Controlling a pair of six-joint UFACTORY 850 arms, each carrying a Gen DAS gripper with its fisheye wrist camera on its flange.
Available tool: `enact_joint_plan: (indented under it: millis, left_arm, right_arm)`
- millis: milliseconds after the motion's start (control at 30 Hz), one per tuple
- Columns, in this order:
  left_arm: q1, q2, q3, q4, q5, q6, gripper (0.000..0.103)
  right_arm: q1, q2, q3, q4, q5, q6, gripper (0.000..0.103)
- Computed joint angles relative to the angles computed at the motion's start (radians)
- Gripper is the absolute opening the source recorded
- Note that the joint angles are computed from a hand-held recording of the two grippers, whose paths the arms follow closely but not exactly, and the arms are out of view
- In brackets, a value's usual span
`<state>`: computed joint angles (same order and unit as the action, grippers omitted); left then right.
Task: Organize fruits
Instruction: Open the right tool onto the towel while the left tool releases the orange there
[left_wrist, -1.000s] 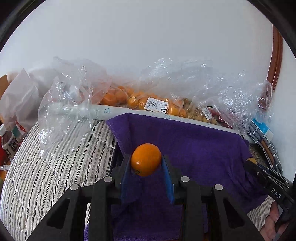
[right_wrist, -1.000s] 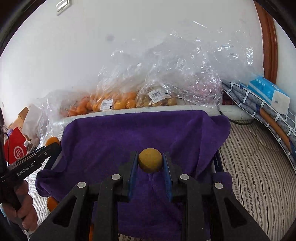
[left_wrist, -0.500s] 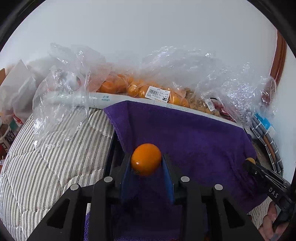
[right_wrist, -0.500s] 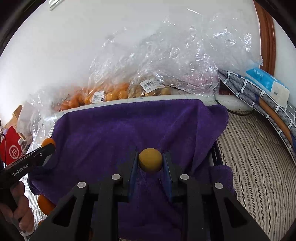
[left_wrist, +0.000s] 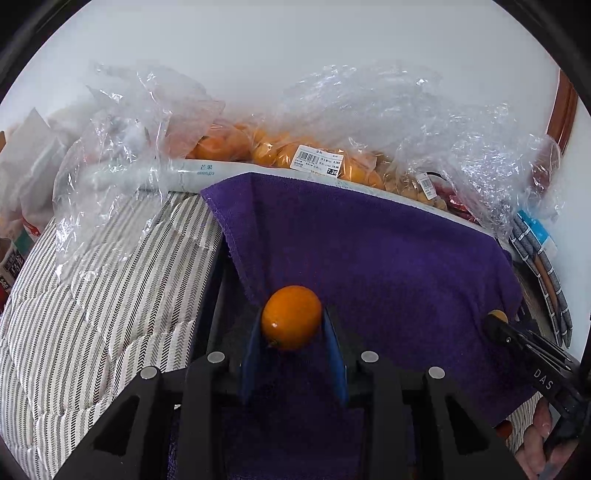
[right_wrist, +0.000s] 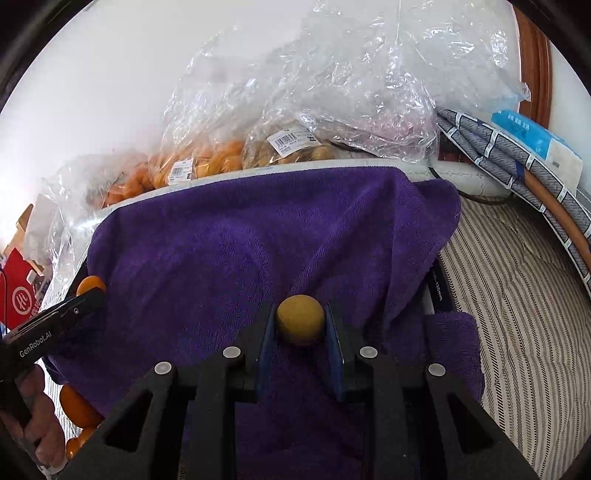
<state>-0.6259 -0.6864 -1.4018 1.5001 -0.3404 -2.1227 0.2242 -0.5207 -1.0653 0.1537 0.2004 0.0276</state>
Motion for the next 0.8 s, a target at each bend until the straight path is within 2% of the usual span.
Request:
enact_joint_plan:
  millis: [233, 300, 367, 467, 533, 633, 800]
  left_arm:
    - [-0.003, -0.001, -0.004, -0.009, -0.002, 0.019, 0.032]
    - [-0.005, -0.004, -0.009, -0.014, -0.009, 0.029, 0.032]
    - [-0.005, -0.004, -0.008, 0.001, -0.008, 0.016, 0.032]
    - [-0.004, -0.003, -0.006, 0.009, -0.005, 0.007, 0.032]
    - [-0.005, 0.0, -0.001, 0.022, -0.006, -0.006, 0.032]
    - [-0.011, 0.006, 0.004, 0.048, -0.027, -0.017, 0.043]
    - [-0.015, 0.029, 0.036, 0.177, -0.041, -0.158, 0.048]
  right_arm:
    - [-0.002, 0.013, 0.014, 0.02, 0.014, -0.02, 0.028]
    - [-0.003, 0.027, 0.03, 0.035, 0.03, -0.029, 0.036]
    - [0.001, 0.042, 0.046, 0.079, 0.044, -0.061, 0.05]
    - [0.006, 0.06, 0.067, 0.107, 0.084, -0.091, 0.059]
    - [0.008, 0.069, 0.076, 0.122, 0.093, -0.101, 0.062]
    - [0.01, 0.079, 0.084, 0.12, 0.09, -0.096, 0.064]
    - [0.02, 0.091, 0.1, 0.136, 0.118, -0.097, 0.072]
